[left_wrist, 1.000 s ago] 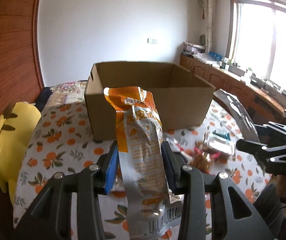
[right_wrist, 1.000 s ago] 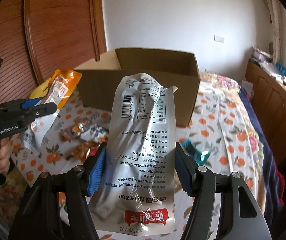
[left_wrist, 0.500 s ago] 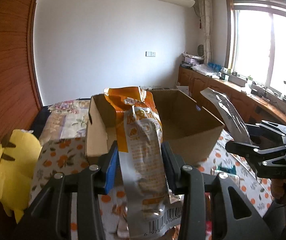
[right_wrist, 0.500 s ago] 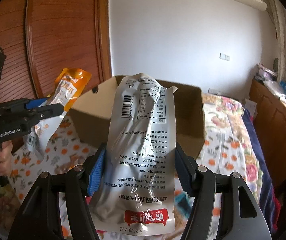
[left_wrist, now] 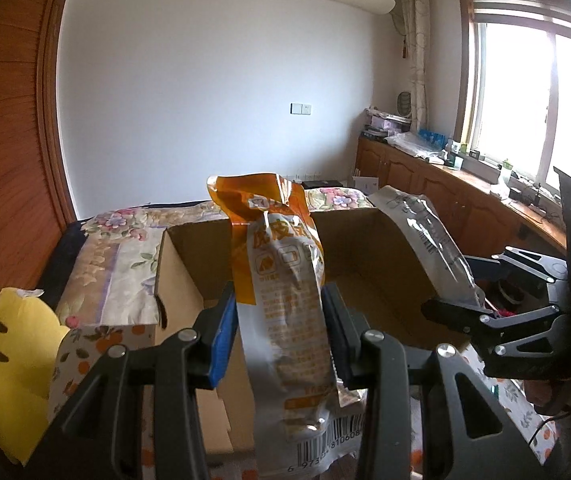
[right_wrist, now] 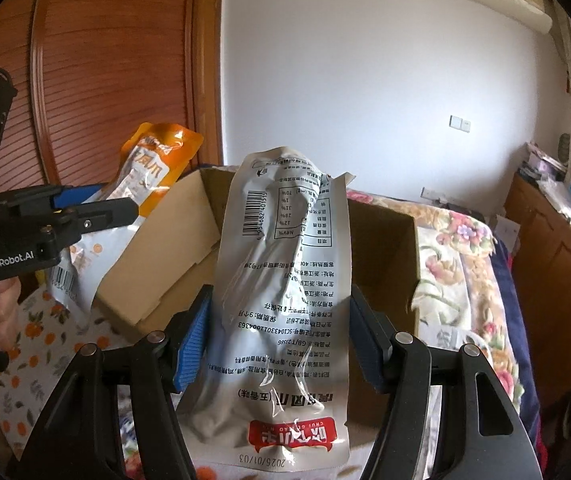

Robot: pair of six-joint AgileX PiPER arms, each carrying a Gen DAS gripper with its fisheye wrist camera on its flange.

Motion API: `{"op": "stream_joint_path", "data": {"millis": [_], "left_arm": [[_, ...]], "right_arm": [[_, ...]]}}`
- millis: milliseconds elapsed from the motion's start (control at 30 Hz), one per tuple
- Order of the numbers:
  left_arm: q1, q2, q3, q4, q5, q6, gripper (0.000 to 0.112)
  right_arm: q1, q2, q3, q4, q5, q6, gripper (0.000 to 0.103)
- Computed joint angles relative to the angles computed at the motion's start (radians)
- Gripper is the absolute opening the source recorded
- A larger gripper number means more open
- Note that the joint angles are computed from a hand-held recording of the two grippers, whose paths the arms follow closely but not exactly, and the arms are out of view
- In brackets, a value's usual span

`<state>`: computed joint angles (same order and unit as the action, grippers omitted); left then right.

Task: Organize snacks
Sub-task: 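Lift both bags over the cardboard box and open both tools to drop them, then withdraw both tools from the box back toward the snack pile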

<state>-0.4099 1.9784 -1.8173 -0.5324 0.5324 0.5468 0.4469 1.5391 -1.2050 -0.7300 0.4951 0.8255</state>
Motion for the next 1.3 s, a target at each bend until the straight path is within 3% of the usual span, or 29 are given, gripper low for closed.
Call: {"op": "stream_joint_path", "data": {"millis": [267,567,1000,1300], "left_arm": [[-0.021,0.130,-0.161,0.091,0.049,-0.095,0.039],[-0.045,0.193,-0.227,0.188,0.063,-0.182,0.040],[-0.067,0.154,-0.173,0.305,0.011,-0.272,0.048],[-0.073,0.065,-0.059,0.346,-0.038,-0.292,0.048]], "right_arm": [[-0.063,0.084,-0.072,0.111,-0.027,-0.140,0.065],[-0.032,0.132,-0.099,-0.012,0.039,-0.020,0.066],[-0.018,0.155,-0.127,-0.004,0.076,-0.028,0.064],[0.000,0.069,-0.065,-0.013,0.069,0.020,0.064]]}}
